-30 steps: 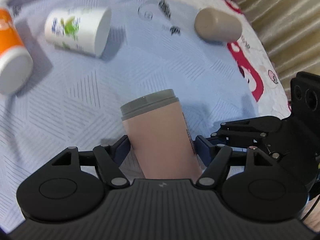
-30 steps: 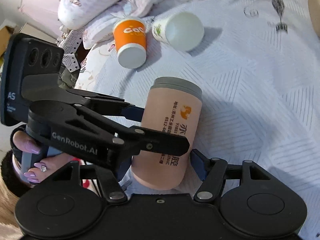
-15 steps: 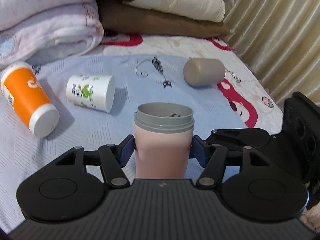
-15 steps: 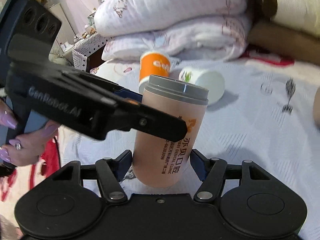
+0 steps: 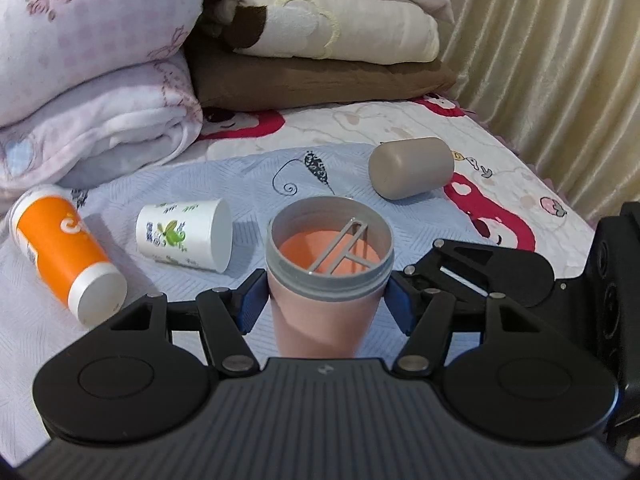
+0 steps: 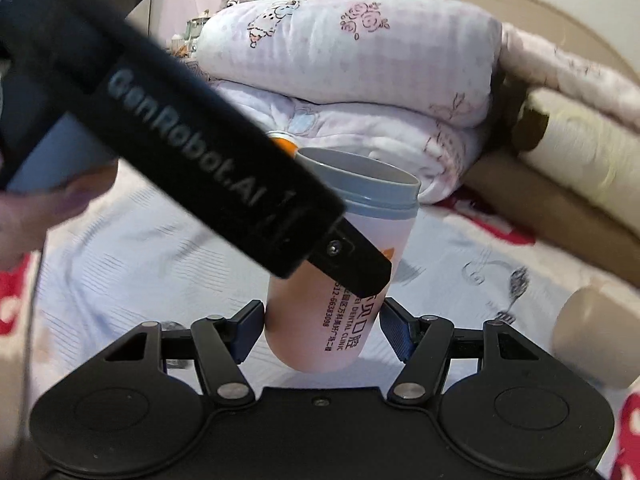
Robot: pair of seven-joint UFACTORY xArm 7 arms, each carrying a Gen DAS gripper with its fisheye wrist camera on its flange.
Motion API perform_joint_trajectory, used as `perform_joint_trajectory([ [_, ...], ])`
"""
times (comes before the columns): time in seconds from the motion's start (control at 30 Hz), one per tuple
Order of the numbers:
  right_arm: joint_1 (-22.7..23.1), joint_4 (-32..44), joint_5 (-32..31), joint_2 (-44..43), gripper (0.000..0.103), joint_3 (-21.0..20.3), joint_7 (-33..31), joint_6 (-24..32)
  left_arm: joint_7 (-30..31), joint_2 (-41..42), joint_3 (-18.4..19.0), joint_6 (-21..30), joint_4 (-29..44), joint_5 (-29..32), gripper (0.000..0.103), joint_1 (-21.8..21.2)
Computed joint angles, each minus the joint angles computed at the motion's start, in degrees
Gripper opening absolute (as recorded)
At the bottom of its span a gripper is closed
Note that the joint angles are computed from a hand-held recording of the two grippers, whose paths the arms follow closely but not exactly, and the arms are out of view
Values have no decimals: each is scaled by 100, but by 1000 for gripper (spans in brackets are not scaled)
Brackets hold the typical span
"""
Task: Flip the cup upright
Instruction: 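Rotate the left tool to turn the pink cup upright, rim up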
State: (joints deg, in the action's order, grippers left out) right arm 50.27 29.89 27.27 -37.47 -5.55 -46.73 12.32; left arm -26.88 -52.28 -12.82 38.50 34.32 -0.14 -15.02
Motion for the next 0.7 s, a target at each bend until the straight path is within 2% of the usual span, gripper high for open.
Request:
perform_joint_trajectory([
  [0.23,381,-319,-431,325,69,-252,-338,-1249,71,25,-104,-418,-242,194,62,38],
  [0.3,510,-455,-627,443,69,-335,-368,-1724,71,56,-160,-407,-250,270,62,75],
  [0.4,866,-376,-710,516,69,-717,-170,-1688,67,88,-246,-415,-252,415,62,139],
  [0.53,1179,-229,-834,618,68,-1079,137,-1655,65,140,-154,-417,-233,408,62,121],
  [0.63,1515,24,-724,604,67,-1498,449,-1218,75,175,-95,-454,-259,372,62,101],
  [0.7,1608,167,-554,657,67,-1619,455,-1020,70,183,-76,-433,-279,335,62,76],
])
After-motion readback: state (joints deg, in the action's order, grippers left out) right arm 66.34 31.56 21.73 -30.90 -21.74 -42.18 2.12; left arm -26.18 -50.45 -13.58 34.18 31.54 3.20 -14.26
